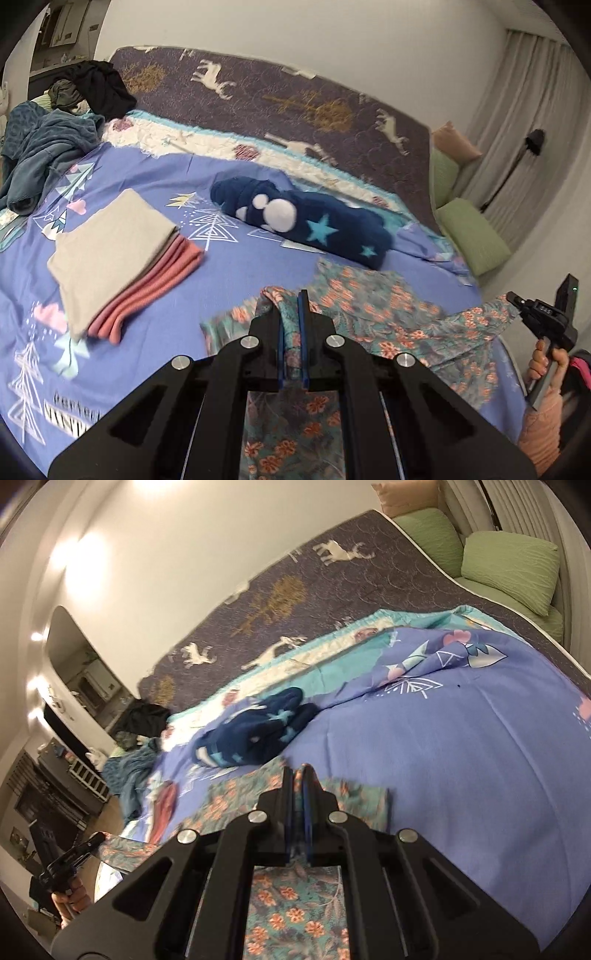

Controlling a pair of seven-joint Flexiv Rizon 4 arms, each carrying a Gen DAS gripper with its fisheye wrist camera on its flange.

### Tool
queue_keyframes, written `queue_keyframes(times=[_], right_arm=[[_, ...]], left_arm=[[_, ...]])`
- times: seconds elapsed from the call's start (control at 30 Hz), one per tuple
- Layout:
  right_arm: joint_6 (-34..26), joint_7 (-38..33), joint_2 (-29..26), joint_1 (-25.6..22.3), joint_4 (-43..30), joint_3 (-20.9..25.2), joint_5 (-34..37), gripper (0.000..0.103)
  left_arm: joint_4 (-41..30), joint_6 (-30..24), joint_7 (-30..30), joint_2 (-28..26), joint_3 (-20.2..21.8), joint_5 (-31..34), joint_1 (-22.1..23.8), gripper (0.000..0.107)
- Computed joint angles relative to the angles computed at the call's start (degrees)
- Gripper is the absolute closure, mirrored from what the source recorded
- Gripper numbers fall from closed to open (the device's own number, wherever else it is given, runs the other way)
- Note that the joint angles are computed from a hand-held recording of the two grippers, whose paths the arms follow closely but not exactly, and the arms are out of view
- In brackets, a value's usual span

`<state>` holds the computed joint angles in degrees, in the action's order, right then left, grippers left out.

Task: Fold small clothes
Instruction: 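Grasp the shirt hem with the left gripper while the right gripper grasps it too, then lift the hem and fold it over the shirt strip with both grippers, then release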

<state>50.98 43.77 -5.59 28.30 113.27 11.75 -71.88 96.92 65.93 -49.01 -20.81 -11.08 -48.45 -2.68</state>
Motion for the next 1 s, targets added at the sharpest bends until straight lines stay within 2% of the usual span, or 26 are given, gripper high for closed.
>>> queue_keyframes(times=[0.17,0.27,0.33,0.4,0.43,0.47,0.53,0.6,0.63,0.67,0.77,0.8,0.87,0.93,1.0], right_arm=[[3.2,-9.3,-7.1,-1.3,-3.3,-2.5,7.6,0.098],[3.0,-16.7,-10.5,-0.9,-4.7,-3.1,15.3,0.092],[4.4,-16.9,-10.2,-0.3,-3.1,-4.3,14.9,0.09],[2.6,-17.5,-8.7,0.7,-1.6,-4.8,13.3,0.071],[0.0,-19.2,-7.7,1.3,-1.1,-4.5,12.5,0.067],[-2.0,-21.2,-7.3,1.7,-1.1,-4.1,12.3,0.06],[-6.1,-28.0,-6.3,2.7,-1.0,-2.6,12.1,0.052],[-7.1,-35.5,-6.4,3.2,-1.5,-1.3,13.5,0.04],[-7.6,-41.5,-7.2,3.6,-2.3,-0.4,15.4,0.037],[-8.5,-45.2,-7.9,4.2,-3.2,0.0,16.8,0.034],[-14.1,-54.6,-11.4,6.5,-7.0,-0.1,20.9,0.034],[-14.6,-55.4,-12.0,7.0,-7.6,-0.6,21.1,0.033],[-15.1,-56.3,-13.4,7.5,-8.8,-2.0,20.4,0.03],[-14.7,-56.2,-14.0,7.5,-9.6,-3.2,19.7,0.03],[-15.3,-55.5,-15.0,7.4,-11.1,-4.7,18.6,0.03]], left_arm=[[-13.9,-5.2,-12.5,-12.5,5.3,16.8,-3.5,0.1],[-18.0,-8.7,-16.7,-16.3,7.1,23.8,-4.1,0.097],[-16.5,-8.1,-15.6,-16.0,5.0,24.1,-2.3,0.094],[-12.2,-4.1,-12.0,-13.7,2.1,22.3,0.0,0.085],[-10.0,-1.6,-11.0,-12.3,2.0,22.5,0.1,0.081],[-7.5,2.2,-10.4,-10.7,2.9,23.9,-0.4,0.072],[-3.1,7.6,-6.3,-8.1,1.8,25.1,0.4,0.065],[2.1,10.9,1.4,-4.9,-1.9,24.4,3.1,0.053],[4.5,12.1,5.2,-3.5,-2.3,24.7,3.2,0.05],[5.0,12.4,6.2,-3.2,-0.9,25.9,2.0,0.048],[2.6,11.9,2.7,-4.8,9.5,39.3,-6.0,0.048],[1.1,12.7,0.9,-6.3,12.0,42.8,-8.1,0.047],[-1.6,14.1,-1.7,-8.3,13.5,44.9,-9.5,0.041],[-6.3,12.6,-5.9,-10.7,16.1,46.6,-11.6,0.04],[-13.8,11.1,-12.3,-15.3,21.3,49.9,-15.1,0.04]])
